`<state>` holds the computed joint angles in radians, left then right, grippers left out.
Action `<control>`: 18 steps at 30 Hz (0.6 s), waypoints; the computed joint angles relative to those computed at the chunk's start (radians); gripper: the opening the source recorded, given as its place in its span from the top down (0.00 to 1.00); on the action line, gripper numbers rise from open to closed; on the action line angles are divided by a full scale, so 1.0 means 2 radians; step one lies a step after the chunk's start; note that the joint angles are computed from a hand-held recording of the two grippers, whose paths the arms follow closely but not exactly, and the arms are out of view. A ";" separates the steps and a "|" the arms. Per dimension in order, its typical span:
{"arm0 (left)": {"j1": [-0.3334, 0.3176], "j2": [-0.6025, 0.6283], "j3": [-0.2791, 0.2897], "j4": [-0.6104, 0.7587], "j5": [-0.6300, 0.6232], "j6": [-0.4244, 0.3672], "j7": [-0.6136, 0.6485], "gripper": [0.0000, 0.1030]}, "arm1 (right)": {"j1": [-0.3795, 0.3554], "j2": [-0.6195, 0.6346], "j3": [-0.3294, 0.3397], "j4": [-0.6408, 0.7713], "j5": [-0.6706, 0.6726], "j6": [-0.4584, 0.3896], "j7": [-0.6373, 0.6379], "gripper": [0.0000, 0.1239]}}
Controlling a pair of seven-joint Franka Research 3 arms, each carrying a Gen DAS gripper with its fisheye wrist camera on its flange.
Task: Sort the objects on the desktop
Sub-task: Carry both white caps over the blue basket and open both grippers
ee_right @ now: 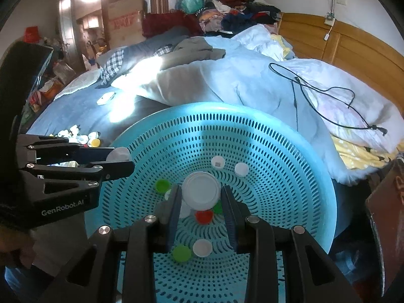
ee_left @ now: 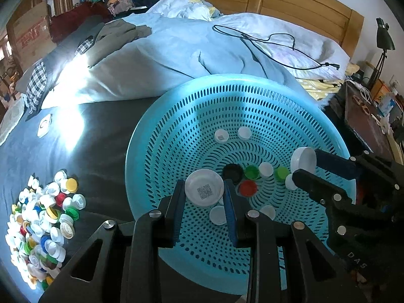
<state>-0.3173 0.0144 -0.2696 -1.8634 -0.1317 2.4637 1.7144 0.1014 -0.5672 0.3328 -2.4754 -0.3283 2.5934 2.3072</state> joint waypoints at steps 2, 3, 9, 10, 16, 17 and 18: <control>0.000 0.000 -0.001 0.000 0.000 -0.001 0.000 0.75 | 0.001 -0.001 -0.002 -0.002 0.000 0.001 0.000 0.72; 0.000 0.001 -0.001 0.000 0.001 -0.001 0.000 0.75 | 0.001 -0.001 -0.002 -0.002 0.001 0.001 -0.001 0.72; -0.001 0.002 -0.001 0.002 0.002 -0.001 -0.002 0.75 | 0.002 0.001 -0.002 -0.001 0.003 0.000 -0.001 0.72; -0.001 0.003 -0.001 0.002 0.002 -0.002 -0.002 0.75 | 0.002 0.002 -0.002 -0.001 0.002 0.000 -0.001 0.72; -0.001 0.006 -0.002 0.005 0.004 -0.002 -0.003 0.75 | 0.004 0.002 -0.003 -0.001 0.004 0.002 -0.002 0.72; -0.001 0.006 -0.003 0.005 0.004 -0.002 -0.004 0.75 | 0.004 0.002 -0.003 -0.002 0.004 0.001 -0.002 0.72; -0.002 0.007 -0.003 0.006 0.005 -0.002 -0.004 0.75 | 0.004 0.002 -0.003 -0.002 0.005 0.001 -0.002 0.72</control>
